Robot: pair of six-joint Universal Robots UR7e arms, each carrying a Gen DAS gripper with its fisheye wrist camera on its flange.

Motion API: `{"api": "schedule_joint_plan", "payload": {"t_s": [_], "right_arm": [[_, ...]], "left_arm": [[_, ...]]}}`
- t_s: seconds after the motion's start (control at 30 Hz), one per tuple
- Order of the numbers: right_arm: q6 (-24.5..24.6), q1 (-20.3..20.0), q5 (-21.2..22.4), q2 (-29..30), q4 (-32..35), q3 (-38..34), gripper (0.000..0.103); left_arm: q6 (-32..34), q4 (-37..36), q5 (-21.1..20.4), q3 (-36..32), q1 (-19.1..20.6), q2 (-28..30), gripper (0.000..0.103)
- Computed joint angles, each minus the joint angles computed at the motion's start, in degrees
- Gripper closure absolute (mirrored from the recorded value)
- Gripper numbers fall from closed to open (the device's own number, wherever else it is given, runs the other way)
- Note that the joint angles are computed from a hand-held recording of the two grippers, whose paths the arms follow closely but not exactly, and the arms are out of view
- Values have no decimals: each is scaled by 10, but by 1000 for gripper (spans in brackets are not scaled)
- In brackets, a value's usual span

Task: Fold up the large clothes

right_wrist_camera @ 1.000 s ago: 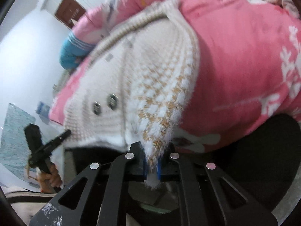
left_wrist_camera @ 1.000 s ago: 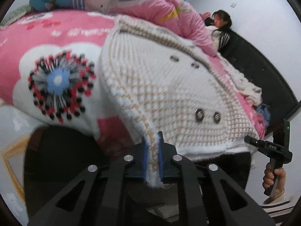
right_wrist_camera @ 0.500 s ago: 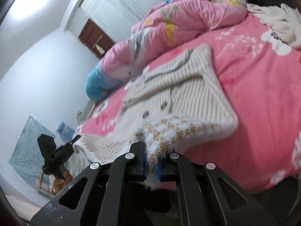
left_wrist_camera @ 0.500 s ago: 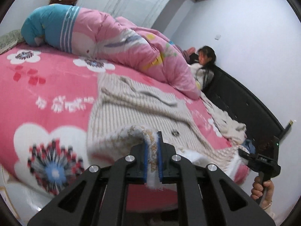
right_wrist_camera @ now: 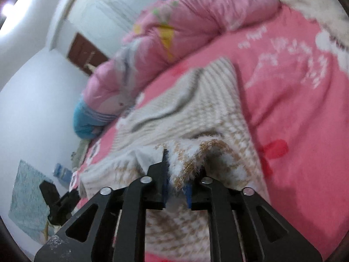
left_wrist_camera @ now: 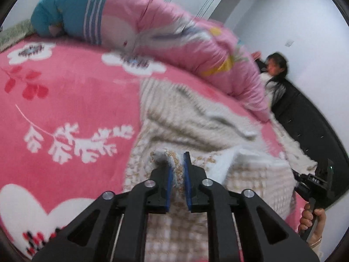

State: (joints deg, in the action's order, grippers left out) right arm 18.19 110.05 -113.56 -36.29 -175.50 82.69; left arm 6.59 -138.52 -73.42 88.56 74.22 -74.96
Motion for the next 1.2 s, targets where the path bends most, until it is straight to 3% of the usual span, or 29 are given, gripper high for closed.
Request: {"api": "schedule_joint_plan", "payload": {"t_s": [0.07, 0.1, 0.17, 0.23, 0.27, 0.43, 0.67, 0.8, 0.87, 0.97, 1.07, 1.13, 1.2], "right_arm": [[11, -12, -8, 12, 52, -23, 52], [9, -17, -1, 13, 56, -23, 52], [0, -13, 4, 7, 50, -16, 48], [-7, -7, 7, -3, 36, -4, 28], [-14, 1, -4, -10, 19, 8, 18], [-18, 20, -7, -50, -24, 70, 17], [35, 47, -35, -94, -92, 194, 16], [75, 41, -22, -95, -84, 224, 16], [94, 33, -14, -90, -80, 221, 16], [82, 23, -9, -79, -107, 214, 17], [73, 16, -23, -66, -111, 193, 26], [66, 14, -40, -51, -116, 175, 31], [55, 17, -62, -40, -119, 163, 42]], "left_arm": [[-17, 36, 7, -16, 7, 14, 74], [-34, 57, 7, -23, 12, 17, 69], [-42, 50, -13, -18, 19, 10, 45], [-40, 3, -4, 8, 16, -14, 23], [-36, -15, 2, 15, 13, -22, 23], [-44, -18, -2, 41, 9, -77, 23], [-54, 30, -108, 133, 29, -155, 21], [-84, 39, -140, 157, 46, -148, 21], [-94, 2, -160, 163, 62, -135, 21], [-100, -41, -185, 154, 76, -118, 21], [-98, -63, -167, 147, 70, -103, 22], [-83, -91, -128, 157, 55, -99, 22], [-58, -124, -56, 171, 30, -94, 33]]}}
